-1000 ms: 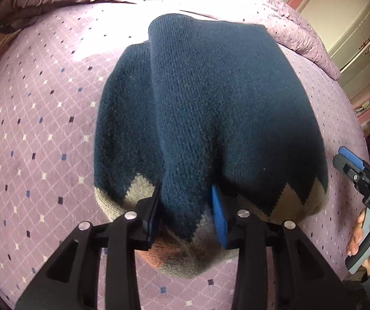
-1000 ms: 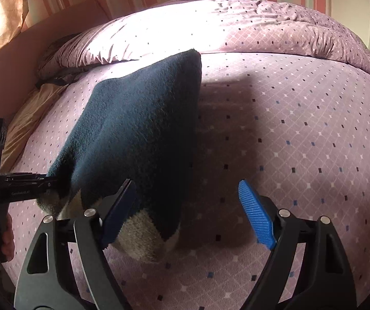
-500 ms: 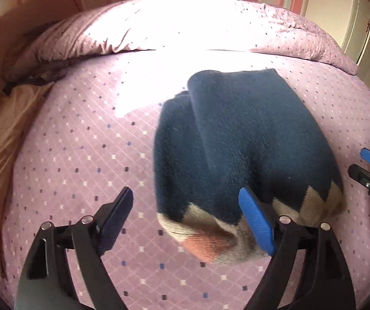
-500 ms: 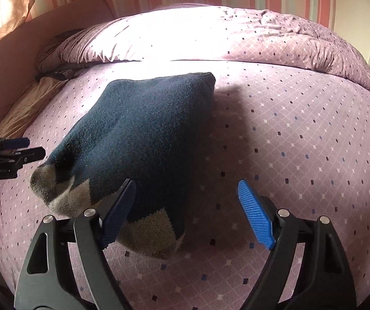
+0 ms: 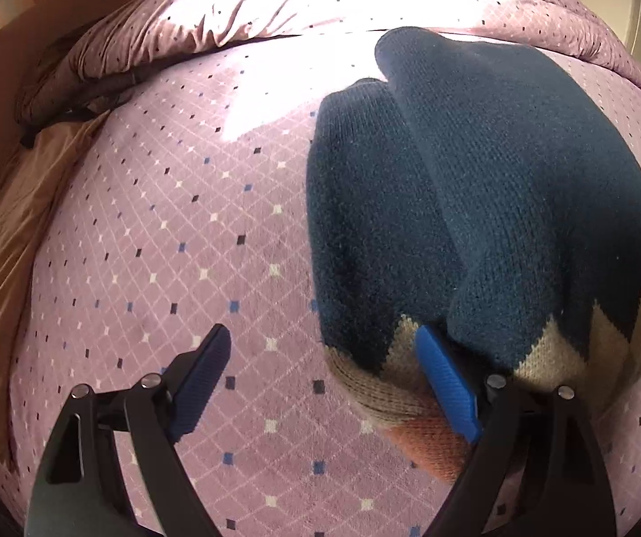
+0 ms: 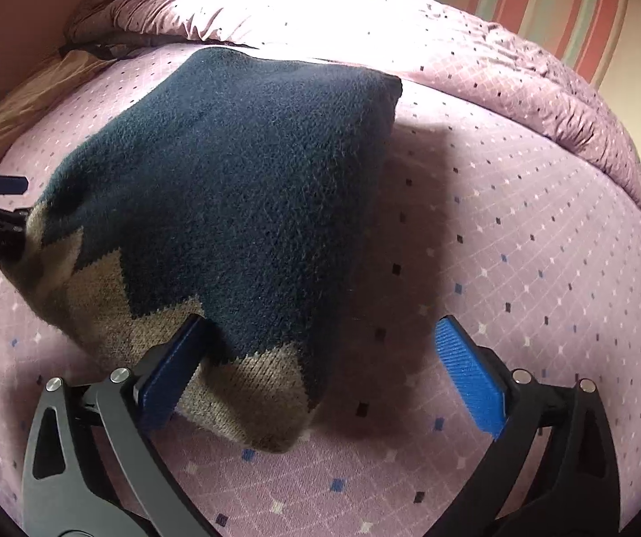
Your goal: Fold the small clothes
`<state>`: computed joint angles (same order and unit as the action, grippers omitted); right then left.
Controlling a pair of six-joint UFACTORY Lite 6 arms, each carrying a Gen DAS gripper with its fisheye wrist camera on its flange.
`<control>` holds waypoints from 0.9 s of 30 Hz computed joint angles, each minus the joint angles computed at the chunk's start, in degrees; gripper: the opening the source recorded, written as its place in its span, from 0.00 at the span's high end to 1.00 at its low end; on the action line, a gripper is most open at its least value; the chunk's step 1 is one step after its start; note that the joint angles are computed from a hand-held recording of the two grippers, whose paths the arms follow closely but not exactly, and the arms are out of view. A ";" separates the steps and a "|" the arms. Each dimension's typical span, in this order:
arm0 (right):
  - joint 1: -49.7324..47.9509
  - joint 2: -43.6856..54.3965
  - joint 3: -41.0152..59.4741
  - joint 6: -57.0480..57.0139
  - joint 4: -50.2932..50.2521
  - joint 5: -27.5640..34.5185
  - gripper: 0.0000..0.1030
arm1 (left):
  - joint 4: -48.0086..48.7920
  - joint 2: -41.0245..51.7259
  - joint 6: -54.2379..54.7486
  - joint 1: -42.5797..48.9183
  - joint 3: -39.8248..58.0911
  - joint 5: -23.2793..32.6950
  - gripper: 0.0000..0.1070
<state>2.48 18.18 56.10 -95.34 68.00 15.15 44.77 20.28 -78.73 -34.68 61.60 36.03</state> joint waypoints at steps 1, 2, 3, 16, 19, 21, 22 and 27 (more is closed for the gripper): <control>-1.15 0.37 1.77 5.62 -5.29 2.89 0.04 | -1.59 -0.55 1.56 0.21 0.33 -0.07 0.21; -2.62 0.31 3.61 10.03 -9.35 6.49 0.05 | -2.92 -1.65 3.01 0.44 0.30 0.15 0.21; -4.02 -0.21 4.77 12.83 -11.42 9.52 0.05 | -4.37 -2.84 4.49 0.41 0.37 0.79 0.20; -18.37 24.78 28.28 40.97 -9.93 48.94 0.03 | -16.21 -8.55 12.67 1.43 2.02 0.39 0.11; -16.75 26.02 27.82 40.56 -8.80 47.93 0.03 | -16.55 -8.56 12.76 1.61 2.28 0.37 0.11; -15.43 25.01 26.72 39.13 -8.19 47.06 0.03 | -16.51 -8.36 13.26 1.66 2.52 0.77 0.11; -14.62 24.25 26.01 38.32 -7.87 46.22 0.03 | -16.53 -8.23 13.52 1.64 2.60 0.94 0.11; -11.99 24.55 26.69 38.91 -8.22 44.00 0.04 | -17.22 -8.15 14.17 2.70 1.84 -0.05 0.11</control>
